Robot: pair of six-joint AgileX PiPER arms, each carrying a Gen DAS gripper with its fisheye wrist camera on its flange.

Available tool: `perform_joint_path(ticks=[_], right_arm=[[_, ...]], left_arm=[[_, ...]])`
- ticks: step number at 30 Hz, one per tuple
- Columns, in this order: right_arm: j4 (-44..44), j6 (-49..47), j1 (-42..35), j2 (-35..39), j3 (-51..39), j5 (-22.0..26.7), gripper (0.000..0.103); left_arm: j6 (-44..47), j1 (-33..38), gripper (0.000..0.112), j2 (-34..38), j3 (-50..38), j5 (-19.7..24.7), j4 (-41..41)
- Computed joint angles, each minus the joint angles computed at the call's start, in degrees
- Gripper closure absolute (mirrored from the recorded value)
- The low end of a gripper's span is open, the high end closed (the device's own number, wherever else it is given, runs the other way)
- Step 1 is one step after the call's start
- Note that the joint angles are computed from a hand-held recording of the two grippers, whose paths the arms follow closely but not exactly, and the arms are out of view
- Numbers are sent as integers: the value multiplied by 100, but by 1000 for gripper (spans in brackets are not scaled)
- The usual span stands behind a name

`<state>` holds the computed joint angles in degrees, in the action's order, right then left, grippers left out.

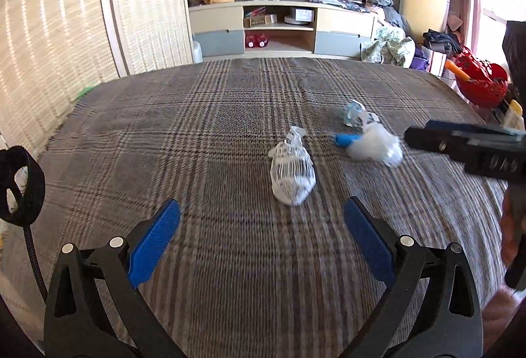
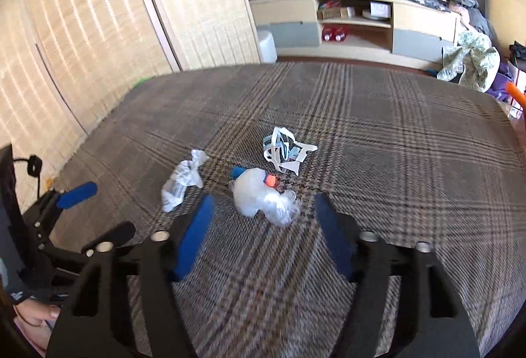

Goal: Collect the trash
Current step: 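Grasp the barcode wrapper with the left tool while the right grasps the white tissue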

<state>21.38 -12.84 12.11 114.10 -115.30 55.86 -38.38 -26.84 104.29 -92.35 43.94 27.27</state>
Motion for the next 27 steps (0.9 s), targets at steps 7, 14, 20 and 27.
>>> perform_joint_path(ticks=[7, 14, 20, 27], right_arm=[[-274, 10, 169, 312, -231, 80, 60], [-190, -40, 129, 325, -126, -12, 76], [-110, -176, 116, 18, 302, -128, 79], [-512, -54, 205, -867, 1295, -422, 79]], left_arm=[[805, 241, 37, 747, -885, 187, -703], [1570, 452, 82, 1160, -1417, 346, -1605], [1548, 373, 92, 968, -1093, 174, -1513], [896, -14, 94, 318, -250, 72, -746]])
